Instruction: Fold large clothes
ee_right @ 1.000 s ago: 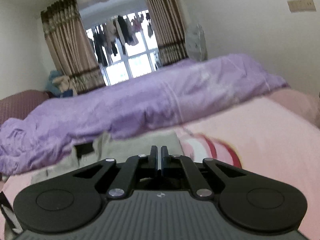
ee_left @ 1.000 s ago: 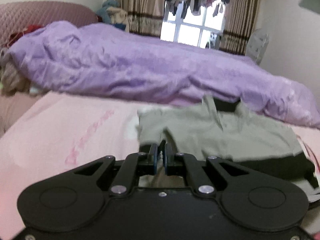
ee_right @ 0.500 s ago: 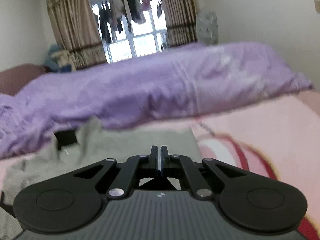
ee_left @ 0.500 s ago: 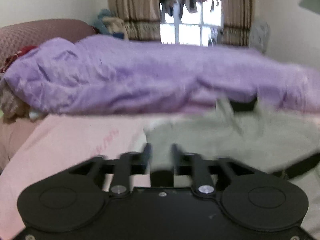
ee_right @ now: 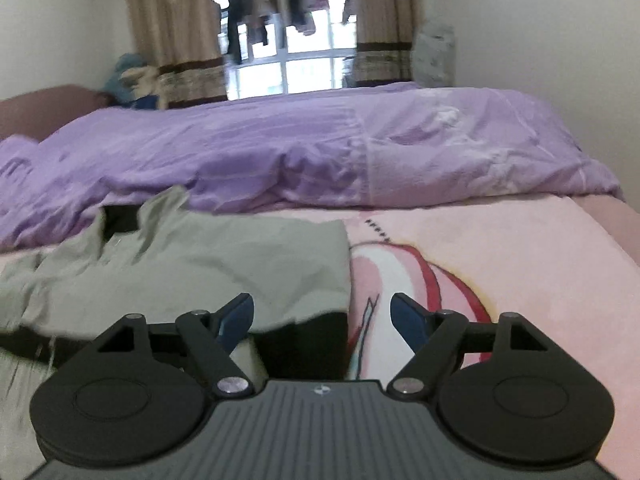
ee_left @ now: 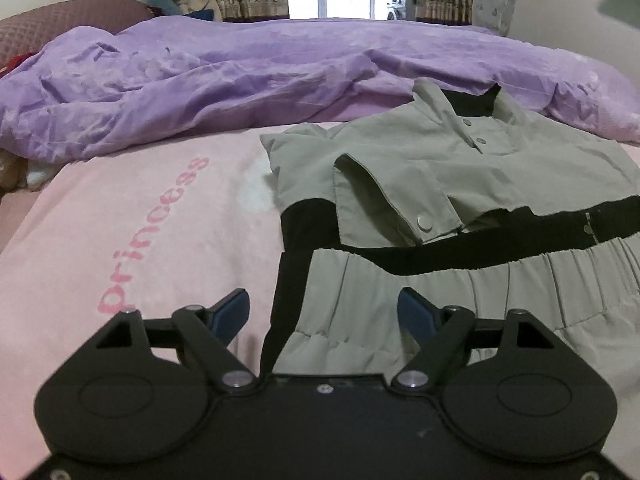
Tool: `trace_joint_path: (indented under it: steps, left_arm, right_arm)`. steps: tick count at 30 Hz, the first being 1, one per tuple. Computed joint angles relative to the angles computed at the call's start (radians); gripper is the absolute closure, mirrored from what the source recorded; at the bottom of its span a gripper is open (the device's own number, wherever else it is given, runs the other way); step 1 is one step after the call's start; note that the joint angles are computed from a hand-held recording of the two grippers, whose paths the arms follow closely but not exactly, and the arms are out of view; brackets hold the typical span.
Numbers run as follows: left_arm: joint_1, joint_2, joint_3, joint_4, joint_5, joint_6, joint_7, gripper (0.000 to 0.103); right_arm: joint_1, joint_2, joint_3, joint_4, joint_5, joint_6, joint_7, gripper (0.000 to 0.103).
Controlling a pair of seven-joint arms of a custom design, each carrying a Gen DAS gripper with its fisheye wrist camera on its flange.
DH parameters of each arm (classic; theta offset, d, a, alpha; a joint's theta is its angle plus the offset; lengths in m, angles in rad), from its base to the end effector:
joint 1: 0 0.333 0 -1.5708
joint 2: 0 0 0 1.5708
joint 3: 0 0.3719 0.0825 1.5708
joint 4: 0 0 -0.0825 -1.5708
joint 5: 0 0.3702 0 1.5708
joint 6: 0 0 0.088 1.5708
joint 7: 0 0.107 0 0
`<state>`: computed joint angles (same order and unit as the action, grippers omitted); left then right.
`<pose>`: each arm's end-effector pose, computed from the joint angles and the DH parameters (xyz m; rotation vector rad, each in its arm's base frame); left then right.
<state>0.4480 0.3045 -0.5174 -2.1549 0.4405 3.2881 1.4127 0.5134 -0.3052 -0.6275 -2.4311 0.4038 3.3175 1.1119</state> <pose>0.6127 -0.0581 0.4428 -1.4645 1.9616 -0.8976 0.4579 -0.1298 0.5855 -1.3836 1.6672 -0.9476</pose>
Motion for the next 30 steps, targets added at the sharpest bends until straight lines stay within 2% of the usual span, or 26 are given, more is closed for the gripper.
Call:
trace_joint_path:
  steps: [1, 2, 3, 4, 5, 7, 8, 9, 10, 11, 12, 14, 15, 17, 18, 19, 22, 23, 24, 26, 28, 29, 30]
  left_arm:
    - [0.048, 0.016, -0.059, 0.017, 0.009, -0.014, 0.008, 0.041]
    - [0.066, 0.021, -0.083, 0.016, 0.009, -0.011, 0.016, 0.051]
    - [0.055, 0.015, -0.072, 0.008, 0.001, 0.0, 0.028, 0.056]
    - [0.011, 0.008, -0.026, 0.008, 0.007, 0.011, 0.021, 0.064]
    - [-0.006, 0.007, -0.01, 0.007, 0.009, 0.019, 0.015, 0.068]
    - [-0.014, 0.009, -0.003, 0.006, 0.017, 0.037, -0.005, 0.077]
    - [-0.003, 0.011, -0.013, 0.004, 0.03, 0.044, -0.016, 0.083]
    - [0.001, 0.008, -0.015, 0.001, 0.041, 0.052, -0.031, 0.086]
    - [0.0, 0.001, -0.011, -0.001, 0.054, 0.053, -0.042, 0.087]
    - [-0.02, -0.013, 0.013, -0.008, 0.06, 0.066, -0.051, 0.087]
    - [-0.029, -0.028, 0.028, -0.022, 0.067, 0.103, -0.065, 0.089]
    - [-0.093, -0.059, 0.102, -0.046, 0.055, 0.176, -0.062, 0.089]
    - [-0.135, -0.078, 0.143, -0.056, 0.024, 0.207, -0.05, 0.089]
    - [-0.132, -0.096, 0.15, -0.05, 0.066, 0.238, -0.1, 0.089]
    - [-0.153, -0.106, 0.171, -0.047, 0.054, 0.256, -0.1, 0.089]
    - [-0.162, -0.11, 0.182, -0.042, 0.058, 0.272, -0.112, 0.089]
    - [-0.24, -0.095, 0.245, 0.001, -0.002, 0.299, -0.082, 0.089]
    - [-0.271, -0.078, 0.268, 0.031, -0.027, 0.289, -0.07, 0.089]
    - [-0.274, -0.055, 0.267, 0.075, -0.011, 0.26, -0.093, 0.09]
    - [-0.301, -0.01, 0.287, 0.148, -0.005, 0.225, -0.118, 0.09]
    - [-0.338, 0.039, 0.316, 0.217, -0.006, 0.196, -0.136, 0.089]
    - [-0.355, 0.063, 0.329, 0.245, -0.011, 0.188, -0.143, 0.089]
    - [-0.366, 0.094, 0.333, 0.276, -0.02, 0.185, -0.158, 0.089]
  right_arm:
    - [-0.007, -0.01, 0.003, -0.006, -0.012, -0.013, -0.013, 0.01]
    - [-0.01, -0.027, 0.006, -0.021, -0.025, -0.025, -0.039, 0.009]
    - [-0.006, -0.035, 0.003, -0.027, -0.037, -0.039, -0.071, 0.009]
    - [-0.013, -0.036, 0.012, -0.034, -0.046, -0.054, -0.104, 0.009]
    - [-0.03, -0.027, 0.031, -0.034, -0.05, -0.066, -0.128, 0.009]
    - [-0.127, 0.026, 0.127, -0.026, -0.062, -0.062, -0.12, 0.01]
    - [-0.145, 0.046, 0.148, -0.012, -0.037, -0.08, -0.133, 0.038]
    - [-0.127, 0.057, 0.142, 0.02, 0.06, -0.144, -0.199, 0.06]
    - [-0.085, 0.056, 0.103, 0.032, 0.086, -0.173, -0.197, 0.067]
    - [-0.077, 0.054, 0.098, 0.023, 0.057, -0.147, -0.155, 0.075]
    - [-0.081, 0.045, 0.116, 0.006, 0.073, -0.103, -0.161, 0.078]
    - [-0.083, 0.014, 0.154, -0.041, 0.097, 0.015, -0.164, 0.084]
    - [-0.075, -0.007, 0.162, -0.064, 0.092, 0.071, -0.146, 0.085]
    - [-0.095, -0.034, 0.207, -0.089, 0.087, 0.155, -0.116, 0.085]
    - [-0.128, -0.043, 0.243, -0.088, 0.09, 0.165, -0.11, 0.085]
    - [-0.136, -0.054, 0.252, -0.086, 0.082, 0.172, -0.096, 0.085]
    - [-0.088, -0.045, 0.195, -0.057, 0.017, 0.24, -0.016, 0.085]
    - [-0.098, -0.027, 0.198, -0.033, 0.016, 0.241, 0.008, 0.085]
    - [-0.082, -0.002, 0.173, -0.004, -0.005, 0.238, 0.046, 0.085]
    - [0.01, 0.034, 0.054, 0.047, -0.101, 0.232, 0.153, 0.085]
    - [0.06, 0.094, -0.02, 0.093, -0.164, 0.23, 0.242, 0.085]
    - [0.058, 0.136, -0.029, 0.115, -0.174, 0.23, 0.272, 0.085]
    - [0.03, 0.179, -0.004, 0.132, -0.152, 0.233, 0.269, 0.085]
